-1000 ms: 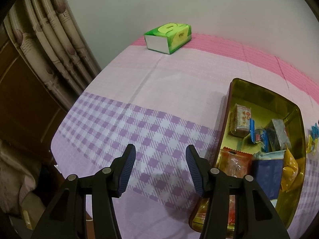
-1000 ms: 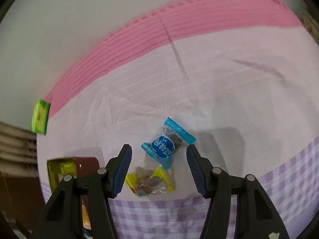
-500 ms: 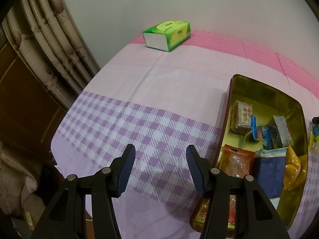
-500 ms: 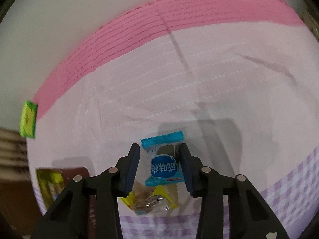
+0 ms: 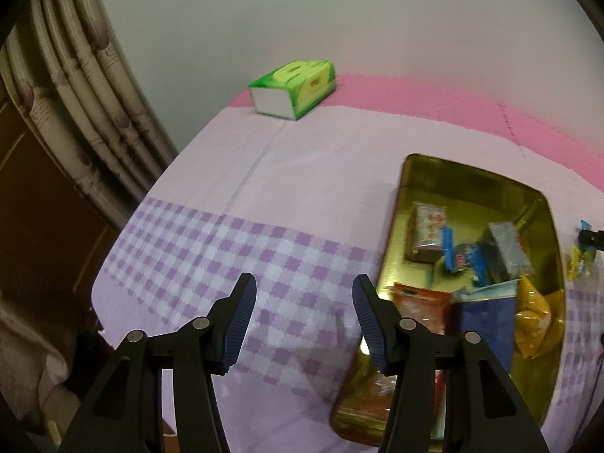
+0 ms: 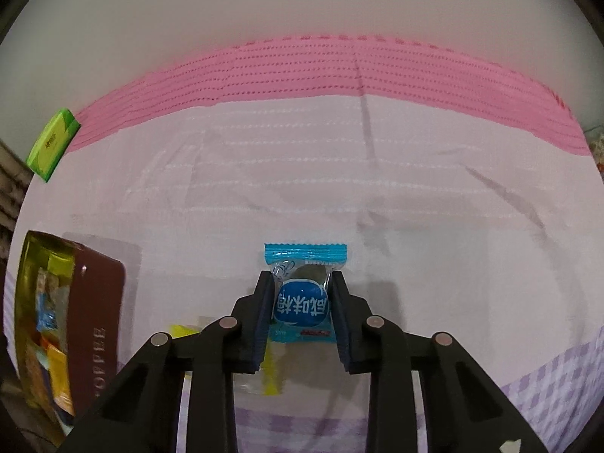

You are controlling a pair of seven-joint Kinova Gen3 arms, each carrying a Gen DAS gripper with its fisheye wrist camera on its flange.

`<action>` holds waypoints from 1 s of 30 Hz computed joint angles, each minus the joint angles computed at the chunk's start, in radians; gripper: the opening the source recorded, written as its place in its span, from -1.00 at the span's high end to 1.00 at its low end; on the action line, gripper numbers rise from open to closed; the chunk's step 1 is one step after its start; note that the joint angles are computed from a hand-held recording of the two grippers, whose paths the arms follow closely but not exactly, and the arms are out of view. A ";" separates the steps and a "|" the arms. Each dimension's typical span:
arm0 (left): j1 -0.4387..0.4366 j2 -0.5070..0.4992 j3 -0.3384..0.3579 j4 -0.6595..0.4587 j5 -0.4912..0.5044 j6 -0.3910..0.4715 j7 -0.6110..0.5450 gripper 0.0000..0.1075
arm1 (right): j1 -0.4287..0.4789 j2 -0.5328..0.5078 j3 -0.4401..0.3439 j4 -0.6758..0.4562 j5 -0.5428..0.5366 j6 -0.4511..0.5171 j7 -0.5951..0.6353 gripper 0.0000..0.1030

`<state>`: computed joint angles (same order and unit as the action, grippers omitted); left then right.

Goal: Organize snacks
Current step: 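Move the right tool to the blue-wrapped candy and grasp it, then grasp the yellow-wrapped cookie with the left tool while the right tool holds the blue candy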

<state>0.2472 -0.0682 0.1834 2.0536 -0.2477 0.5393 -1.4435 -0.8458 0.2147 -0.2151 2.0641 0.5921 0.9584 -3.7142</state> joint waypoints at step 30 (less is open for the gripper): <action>0.310 0.094 0.136 -0.139 0.199 0.097 -0.069 -0.06 | -0.238 -0.047 -0.162 0.230 0.017 0.233 -0.394 0.48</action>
<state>0.5569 0.0261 0.3197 1.9149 -0.0489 0.6366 -1.5126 -1.0842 0.1675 -0.3766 2.2945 0.6090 1.1910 -4.1081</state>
